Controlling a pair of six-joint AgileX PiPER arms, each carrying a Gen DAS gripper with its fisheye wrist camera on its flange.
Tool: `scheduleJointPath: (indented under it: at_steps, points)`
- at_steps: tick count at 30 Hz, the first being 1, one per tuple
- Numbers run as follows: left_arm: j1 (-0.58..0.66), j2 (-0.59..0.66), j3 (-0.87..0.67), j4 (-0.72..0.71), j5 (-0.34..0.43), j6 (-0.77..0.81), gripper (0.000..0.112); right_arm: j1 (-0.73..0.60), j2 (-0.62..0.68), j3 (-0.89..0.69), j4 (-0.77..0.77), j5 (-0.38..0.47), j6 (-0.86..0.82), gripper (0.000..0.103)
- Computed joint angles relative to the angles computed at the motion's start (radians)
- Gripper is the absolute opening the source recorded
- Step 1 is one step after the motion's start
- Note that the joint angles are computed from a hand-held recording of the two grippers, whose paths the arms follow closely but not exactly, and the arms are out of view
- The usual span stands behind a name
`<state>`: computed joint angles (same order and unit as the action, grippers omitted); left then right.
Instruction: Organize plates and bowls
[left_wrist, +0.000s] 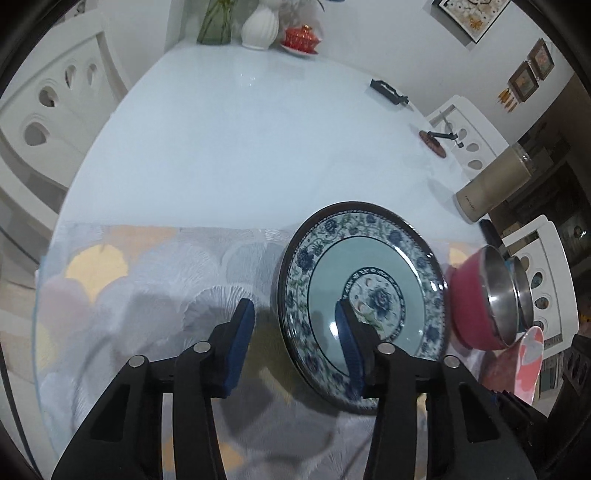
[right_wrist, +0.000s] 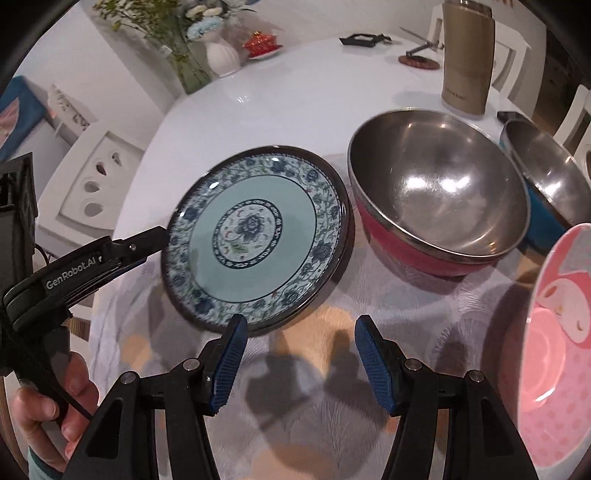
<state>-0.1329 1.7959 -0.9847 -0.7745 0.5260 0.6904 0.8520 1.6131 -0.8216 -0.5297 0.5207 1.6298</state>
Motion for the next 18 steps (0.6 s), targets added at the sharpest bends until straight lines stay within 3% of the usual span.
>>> scheduleJointPath:
  at_steps: [11, 13, 16, 18]
  points:
    - [0.014, 0.106, -0.081, -0.092, 0.021, 0.077, 0.040, -0.060, 0.074, -0.012, -0.012, -0.068, -0.005, 0.055]
    - [0.010, 0.116, -0.092, -0.105, 0.025, 0.087, 0.040, -0.061, 0.085, -0.024, -0.019, -0.068, -0.016, 0.047]
    - [-0.006, 0.117, -0.092, -0.119, 0.029, 0.114, 0.031, -0.064, 0.097, -0.042, -0.018, -0.063, -0.046, 0.036]
    - [-0.042, 0.088, -0.059, -0.051, -0.037, 0.070, 0.031, -0.065, 0.115, -0.066, -0.003, -0.056, -0.085, 0.035]
